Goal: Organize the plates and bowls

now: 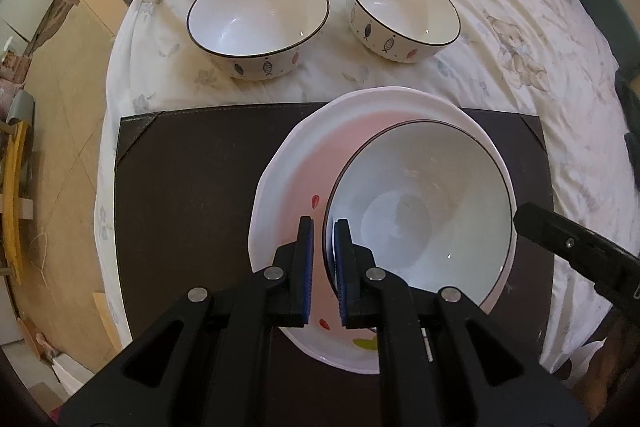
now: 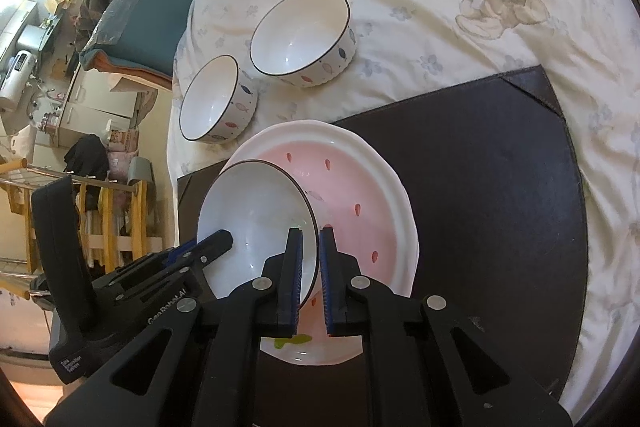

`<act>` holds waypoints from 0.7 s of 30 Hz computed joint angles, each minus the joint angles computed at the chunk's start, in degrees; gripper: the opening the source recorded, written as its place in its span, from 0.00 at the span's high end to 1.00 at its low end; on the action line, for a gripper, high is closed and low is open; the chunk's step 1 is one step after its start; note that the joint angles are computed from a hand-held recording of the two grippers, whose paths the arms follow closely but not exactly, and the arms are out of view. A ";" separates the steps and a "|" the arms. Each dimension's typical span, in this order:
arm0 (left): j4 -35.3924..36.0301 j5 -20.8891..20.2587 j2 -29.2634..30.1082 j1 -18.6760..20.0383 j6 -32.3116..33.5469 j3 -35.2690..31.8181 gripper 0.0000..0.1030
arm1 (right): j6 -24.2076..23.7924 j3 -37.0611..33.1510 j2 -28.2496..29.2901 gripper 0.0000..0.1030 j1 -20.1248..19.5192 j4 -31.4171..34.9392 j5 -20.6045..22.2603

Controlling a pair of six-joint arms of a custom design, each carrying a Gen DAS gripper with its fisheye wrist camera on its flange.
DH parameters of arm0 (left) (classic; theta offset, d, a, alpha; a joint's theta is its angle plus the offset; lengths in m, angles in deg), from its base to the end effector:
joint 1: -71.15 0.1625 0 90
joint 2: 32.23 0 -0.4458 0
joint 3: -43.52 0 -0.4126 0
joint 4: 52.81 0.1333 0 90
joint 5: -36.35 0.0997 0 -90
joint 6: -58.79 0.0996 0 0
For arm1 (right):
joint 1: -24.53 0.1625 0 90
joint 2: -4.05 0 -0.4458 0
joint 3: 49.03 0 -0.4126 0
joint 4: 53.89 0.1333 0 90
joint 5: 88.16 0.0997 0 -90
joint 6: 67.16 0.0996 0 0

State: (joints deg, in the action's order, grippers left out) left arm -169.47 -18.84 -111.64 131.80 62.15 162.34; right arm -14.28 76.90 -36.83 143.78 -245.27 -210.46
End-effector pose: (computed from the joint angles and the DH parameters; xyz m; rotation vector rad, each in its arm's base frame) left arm -0.0695 -0.5115 0.2370 0.7881 2.3747 0.0960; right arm 0.3103 -0.3902 -0.0096 -0.6827 -2.6990 0.8300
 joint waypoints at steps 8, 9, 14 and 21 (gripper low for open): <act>-0.67 0.49 -2.13 -1.17 0.02 1.51 0.84 | -0.19 1.21 -1.03 0.91 1.03 -0.77 -1.08; -0.82 0.68 -2.55 -1.37 -0.14 1.80 0.80 | -0.06 1.36 -1.19 0.91 1.26 -0.83 -1.31; -1.96 0.81 -4.58 -2.18 -0.45 2.93 0.63 | 0.10 1.94 -2.07 0.87 2.58 -0.79 -3.14; -3.12 2.27 -6.85 -4.27 0.48 4.74 0.42 | 0.56 2.52 -2.84 0.87 3.62 -0.09 -4.14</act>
State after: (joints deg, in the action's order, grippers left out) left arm -172.59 -16.57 -118.49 127.53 62.63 167.08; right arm -13.71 79.42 -39.67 147.40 -245.35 -214.60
